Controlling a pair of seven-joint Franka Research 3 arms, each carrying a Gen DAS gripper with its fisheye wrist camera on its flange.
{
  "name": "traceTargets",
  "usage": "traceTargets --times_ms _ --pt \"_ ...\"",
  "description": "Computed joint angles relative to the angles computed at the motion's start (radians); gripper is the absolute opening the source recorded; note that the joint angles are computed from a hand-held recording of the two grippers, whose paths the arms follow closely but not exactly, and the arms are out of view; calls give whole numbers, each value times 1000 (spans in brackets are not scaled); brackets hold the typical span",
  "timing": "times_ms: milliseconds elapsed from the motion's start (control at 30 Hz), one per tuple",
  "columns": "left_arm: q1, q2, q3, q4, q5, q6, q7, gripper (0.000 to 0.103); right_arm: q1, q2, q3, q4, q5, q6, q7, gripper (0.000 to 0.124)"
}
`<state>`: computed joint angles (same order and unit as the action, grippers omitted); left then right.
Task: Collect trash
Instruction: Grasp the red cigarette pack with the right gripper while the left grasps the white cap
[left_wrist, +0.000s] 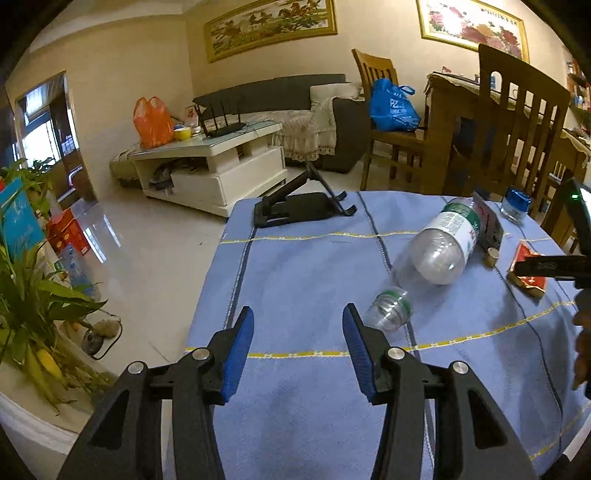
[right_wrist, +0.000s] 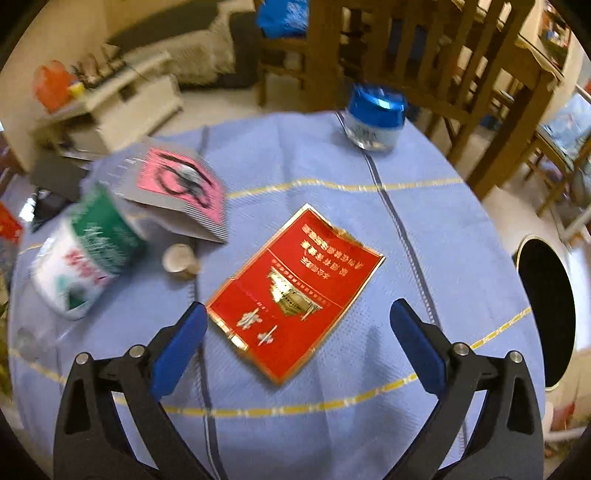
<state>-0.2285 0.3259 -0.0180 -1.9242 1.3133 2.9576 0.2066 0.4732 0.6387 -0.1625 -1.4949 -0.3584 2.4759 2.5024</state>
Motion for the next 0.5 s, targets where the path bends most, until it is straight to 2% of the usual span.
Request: traceTargets --times_ms 100,133,233,267,333,400,500 --pt "8 15 -4 10 -20 32 24 51 18 27 -19 48 -22 -42 32 97" --pt "6 17 -3 12 -27 37 33 51 25 27 -27 43 -13 -27 8 95" --pt "7 31 -3 28 -59 63 86 51 -31 -30 30 -57 17 64 -59 72" --pt "11 38 -7 34 -88 70 121 51 -33 -43 29 -77 22 71 -76 60" --pt "30 55 -31 51 -179 88 233 51 -46 -94 33 -164 21 128 -129 45" --pt "22 63 -36 74 -224 84 311 51 -88 -160 62 -281 63 213 -212 42" --pt "52 76 -105 99 -347 119 487 51 -111 -259 55 -438 88 292 -273 34"
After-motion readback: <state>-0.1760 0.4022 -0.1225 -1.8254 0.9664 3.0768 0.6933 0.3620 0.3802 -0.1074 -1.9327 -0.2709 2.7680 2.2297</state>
